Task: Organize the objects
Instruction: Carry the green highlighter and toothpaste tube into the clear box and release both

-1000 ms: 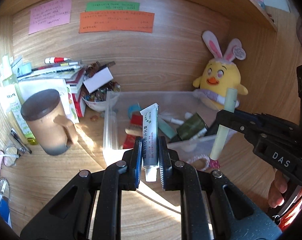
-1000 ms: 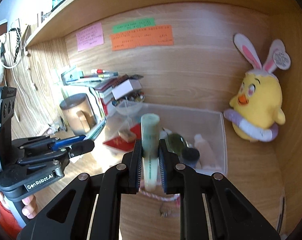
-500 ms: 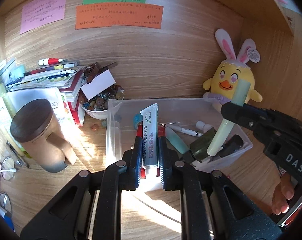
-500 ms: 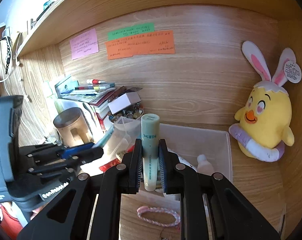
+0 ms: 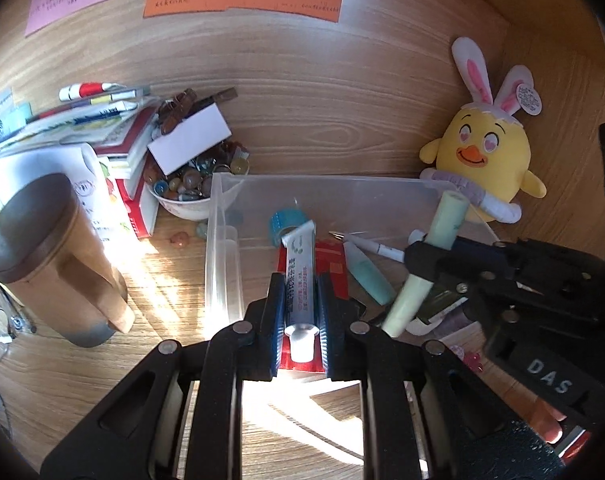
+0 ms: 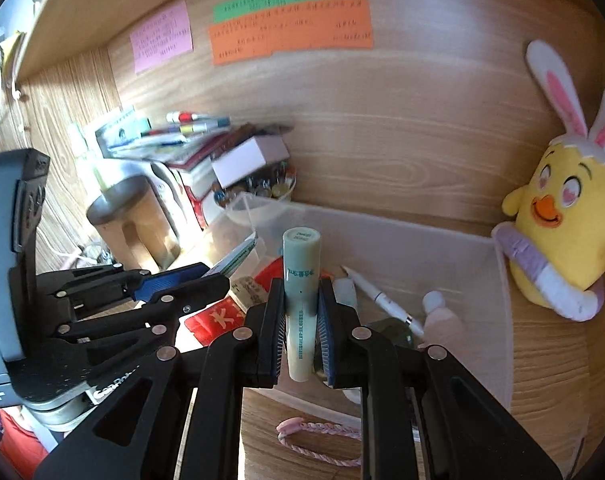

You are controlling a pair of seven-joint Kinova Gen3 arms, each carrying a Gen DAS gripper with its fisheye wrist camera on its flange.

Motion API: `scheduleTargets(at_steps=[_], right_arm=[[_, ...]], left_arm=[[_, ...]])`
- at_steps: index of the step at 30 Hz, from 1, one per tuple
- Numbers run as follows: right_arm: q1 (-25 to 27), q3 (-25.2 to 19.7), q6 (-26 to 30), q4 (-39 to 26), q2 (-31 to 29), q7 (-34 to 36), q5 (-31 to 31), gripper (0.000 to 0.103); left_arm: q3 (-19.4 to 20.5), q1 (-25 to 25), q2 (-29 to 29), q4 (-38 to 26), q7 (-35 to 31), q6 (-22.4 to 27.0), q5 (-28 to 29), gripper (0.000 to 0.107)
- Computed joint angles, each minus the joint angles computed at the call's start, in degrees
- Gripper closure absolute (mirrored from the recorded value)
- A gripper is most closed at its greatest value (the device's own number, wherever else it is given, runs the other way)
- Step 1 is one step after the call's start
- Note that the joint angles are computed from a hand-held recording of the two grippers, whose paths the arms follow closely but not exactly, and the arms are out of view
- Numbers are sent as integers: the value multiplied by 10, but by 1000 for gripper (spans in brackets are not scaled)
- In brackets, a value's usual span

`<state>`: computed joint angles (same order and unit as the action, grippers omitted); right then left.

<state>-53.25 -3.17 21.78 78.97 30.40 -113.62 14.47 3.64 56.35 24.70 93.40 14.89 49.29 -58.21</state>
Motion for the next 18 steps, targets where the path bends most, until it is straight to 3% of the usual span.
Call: scheduleTargets(at_steps=[5,10,14,18], right_arm=[[0,-3,16,-14,10,9,-1,89],[-20,17,16,-8,4,-10,18,87],[-38,38,-3,17,-16,-38,40,77],[-76,81,-27,54,-41,-92,87,65]], left_arm=[[-1,-3,-2,7,2,-14,1,93],[-2,11,-5,9,19,4,-18,93],[6,13,-15,16,32,0,-32,92],[14,28,-20,16,49,24,-50,78]])
